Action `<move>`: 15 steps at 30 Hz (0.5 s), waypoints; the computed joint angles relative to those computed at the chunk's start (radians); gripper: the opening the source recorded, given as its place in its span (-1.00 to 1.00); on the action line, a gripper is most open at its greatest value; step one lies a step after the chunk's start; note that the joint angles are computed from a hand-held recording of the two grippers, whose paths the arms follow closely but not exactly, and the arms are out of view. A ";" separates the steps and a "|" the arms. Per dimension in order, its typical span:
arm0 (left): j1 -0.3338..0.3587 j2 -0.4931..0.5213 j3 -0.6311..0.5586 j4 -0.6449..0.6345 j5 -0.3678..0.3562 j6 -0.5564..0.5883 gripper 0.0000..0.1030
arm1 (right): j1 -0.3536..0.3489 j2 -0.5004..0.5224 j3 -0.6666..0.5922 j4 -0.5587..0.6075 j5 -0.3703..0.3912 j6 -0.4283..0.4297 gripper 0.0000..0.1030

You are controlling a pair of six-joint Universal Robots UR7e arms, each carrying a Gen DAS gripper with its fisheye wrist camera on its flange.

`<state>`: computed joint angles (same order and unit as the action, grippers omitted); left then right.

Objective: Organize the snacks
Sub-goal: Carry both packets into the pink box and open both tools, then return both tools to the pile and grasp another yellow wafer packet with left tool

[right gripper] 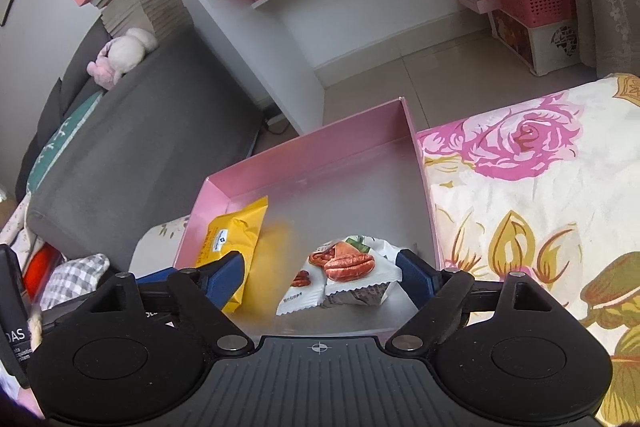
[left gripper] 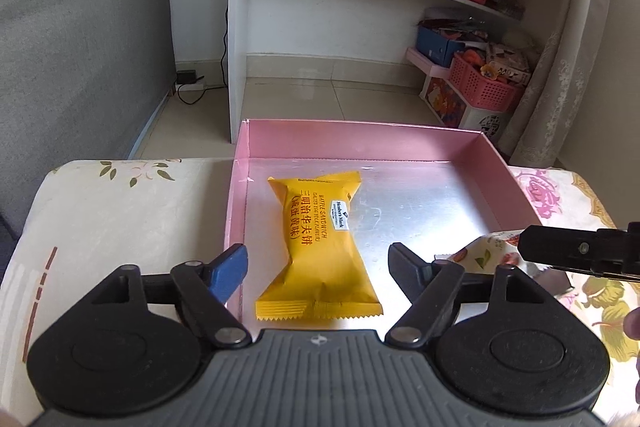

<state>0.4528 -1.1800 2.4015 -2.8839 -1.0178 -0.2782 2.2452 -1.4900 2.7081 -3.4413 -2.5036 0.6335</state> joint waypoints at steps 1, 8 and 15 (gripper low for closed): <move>-0.002 -0.014 0.003 0.012 -0.003 -0.006 0.55 | 0.014 -0.008 -0.004 0.030 -0.012 0.024 0.70; -0.031 -0.113 0.037 0.088 -0.013 -0.045 0.75 | 0.130 -0.067 -0.044 0.278 -0.088 0.198 0.75; -0.065 -0.215 0.073 0.180 -0.013 -0.086 0.89 | 0.244 -0.094 -0.098 0.568 -0.143 0.376 0.82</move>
<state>0.3878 -1.3955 2.4745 -2.7042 -1.0313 -0.3643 2.4890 -1.5835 2.6103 -2.8736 -2.6464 1.0094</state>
